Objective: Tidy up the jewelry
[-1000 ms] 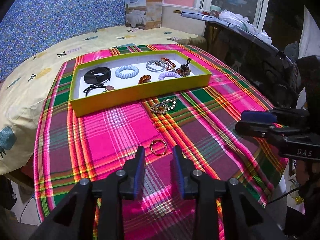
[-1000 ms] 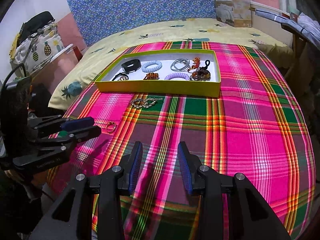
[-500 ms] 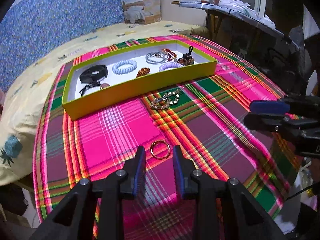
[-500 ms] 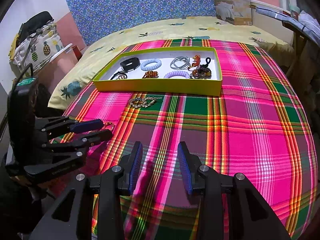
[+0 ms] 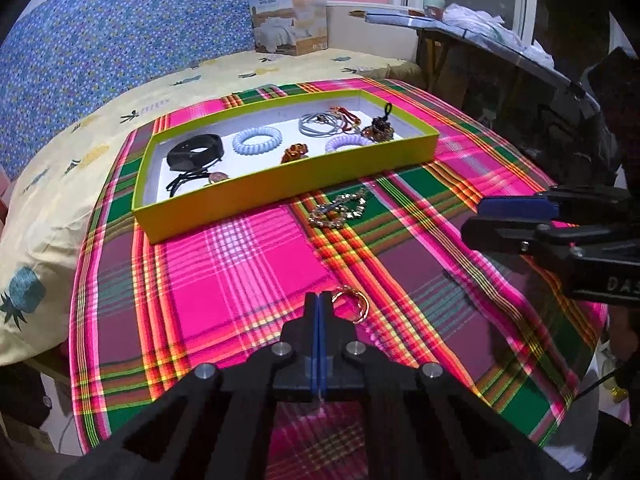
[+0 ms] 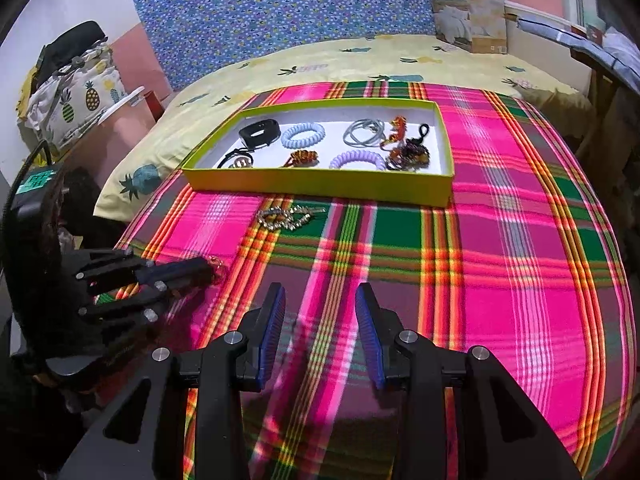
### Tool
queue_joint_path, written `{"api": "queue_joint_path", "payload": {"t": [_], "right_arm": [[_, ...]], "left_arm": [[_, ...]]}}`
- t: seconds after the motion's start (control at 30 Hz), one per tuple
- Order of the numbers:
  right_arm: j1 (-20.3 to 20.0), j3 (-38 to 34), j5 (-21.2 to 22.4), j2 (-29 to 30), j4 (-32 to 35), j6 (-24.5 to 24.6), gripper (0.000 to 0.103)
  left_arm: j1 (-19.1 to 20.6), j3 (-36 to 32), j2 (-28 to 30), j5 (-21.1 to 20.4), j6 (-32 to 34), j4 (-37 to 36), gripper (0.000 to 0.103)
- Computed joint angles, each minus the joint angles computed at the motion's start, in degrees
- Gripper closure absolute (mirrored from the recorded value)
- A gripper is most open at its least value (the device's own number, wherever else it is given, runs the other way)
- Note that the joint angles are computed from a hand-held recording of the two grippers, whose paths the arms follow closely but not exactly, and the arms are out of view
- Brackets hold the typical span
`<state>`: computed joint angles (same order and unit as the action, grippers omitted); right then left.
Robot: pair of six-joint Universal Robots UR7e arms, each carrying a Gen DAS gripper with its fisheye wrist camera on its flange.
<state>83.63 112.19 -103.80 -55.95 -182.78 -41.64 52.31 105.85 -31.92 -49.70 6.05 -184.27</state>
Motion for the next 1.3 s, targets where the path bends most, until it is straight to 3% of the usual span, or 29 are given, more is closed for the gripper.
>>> {"api": "queue_joint_path", "payload": {"t": [0.3, 0.53, 0.67, 0.87, 0.97, 1.1, 1.3], "right_arm": [[0.15, -6.57, 0.92, 3.71, 4.29, 0.30, 0.066], [-0.28, -14.09, 4.18, 7.19, 11.30, -1.18, 0.066], [-0.23, -16.13, 6.00, 7.70, 16.73, -3.34, 0.066], [0.46, -14.48, 5.00, 6.34, 22.33, -8.40, 0.066], [0.97, -12.59, 4.72, 5.67, 20.32, -12.47, 0.066], [1.90, -12.13, 2.47, 7.06, 12.09, -17.10, 0.066], [1.74, -16.23, 0.60, 9.60, 15.02, -19.09, 0.066]], "left_arm": [[1.37, 0.44, -1.48, -2.36, -1.11, -0.81, 0.103], [1.88, 1.16, -2.57, -2.06, -2.14, -1.50, 0.103], [2.12, 1.52, -3.03, -1.74, -2.45, -1.89, 0.103], [2.33, 1.72, -3.36, -1.85, -2.49, -2.62, 0.103], [2.37, 1.86, -3.42, -2.09, -2.70, -2.74, 0.103], [2.26, 2.36, -3.75, -2.30, -2.86, -3.01, 0.103], [2.11, 3.09, -4.36, -2.56, -2.84, -3.47, 0.102]]}}
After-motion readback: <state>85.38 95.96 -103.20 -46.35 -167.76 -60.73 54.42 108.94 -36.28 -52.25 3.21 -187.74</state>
